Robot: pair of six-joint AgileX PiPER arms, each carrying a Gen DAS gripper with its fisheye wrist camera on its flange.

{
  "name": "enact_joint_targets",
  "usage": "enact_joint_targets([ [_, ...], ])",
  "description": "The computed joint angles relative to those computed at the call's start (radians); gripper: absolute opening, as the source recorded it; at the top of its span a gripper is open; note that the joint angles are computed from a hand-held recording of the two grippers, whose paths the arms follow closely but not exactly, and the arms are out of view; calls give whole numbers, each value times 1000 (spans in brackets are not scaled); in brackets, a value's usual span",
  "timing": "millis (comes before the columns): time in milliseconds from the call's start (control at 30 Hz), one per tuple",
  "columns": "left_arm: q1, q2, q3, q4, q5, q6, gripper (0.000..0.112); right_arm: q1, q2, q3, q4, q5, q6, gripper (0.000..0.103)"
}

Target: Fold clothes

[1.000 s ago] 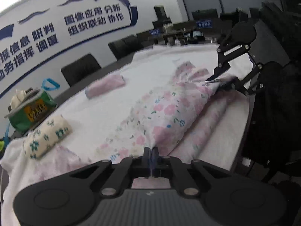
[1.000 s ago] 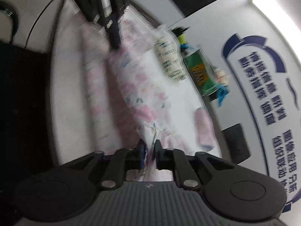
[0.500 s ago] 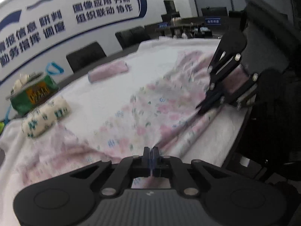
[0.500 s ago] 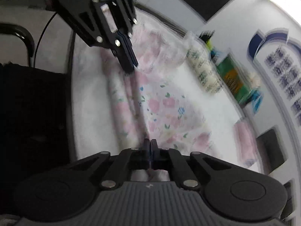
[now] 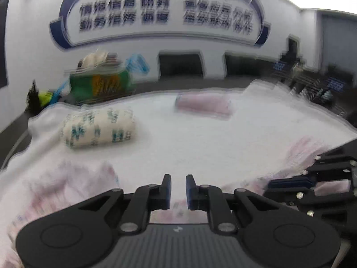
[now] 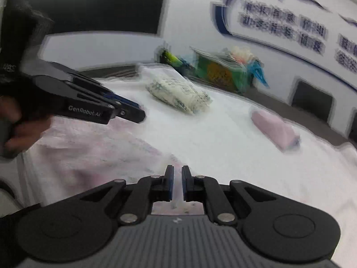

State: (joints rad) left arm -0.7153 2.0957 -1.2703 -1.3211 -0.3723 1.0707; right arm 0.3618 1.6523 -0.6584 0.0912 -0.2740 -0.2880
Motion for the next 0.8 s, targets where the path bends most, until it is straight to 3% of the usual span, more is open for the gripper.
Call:
enact_joint_targets([
  [133,18,46,16,76,12,-167,13,51,87,41,400,-161,-271,7],
  [267,4,34,75,205,-38,-329,12,6,34,113,572,-209,-202,6],
  [400,5,31,93,237,-61,-358,12,67,70,122,966,-430,-412,6],
  [467,8,30,97,255,-58,-381,12,66,65,123,1057,-486,-437,6],
  [633,19,27,104,297,-48,-424,12,72,-105,192,810,-390,-311,7],
  [733,22,25,107,315,-46,-448,12,55,-59,107,559,-252,-175,7],
  [800,22,25,108,317,-46,-451,12,51,33,33,554,-216,-200,7],
])
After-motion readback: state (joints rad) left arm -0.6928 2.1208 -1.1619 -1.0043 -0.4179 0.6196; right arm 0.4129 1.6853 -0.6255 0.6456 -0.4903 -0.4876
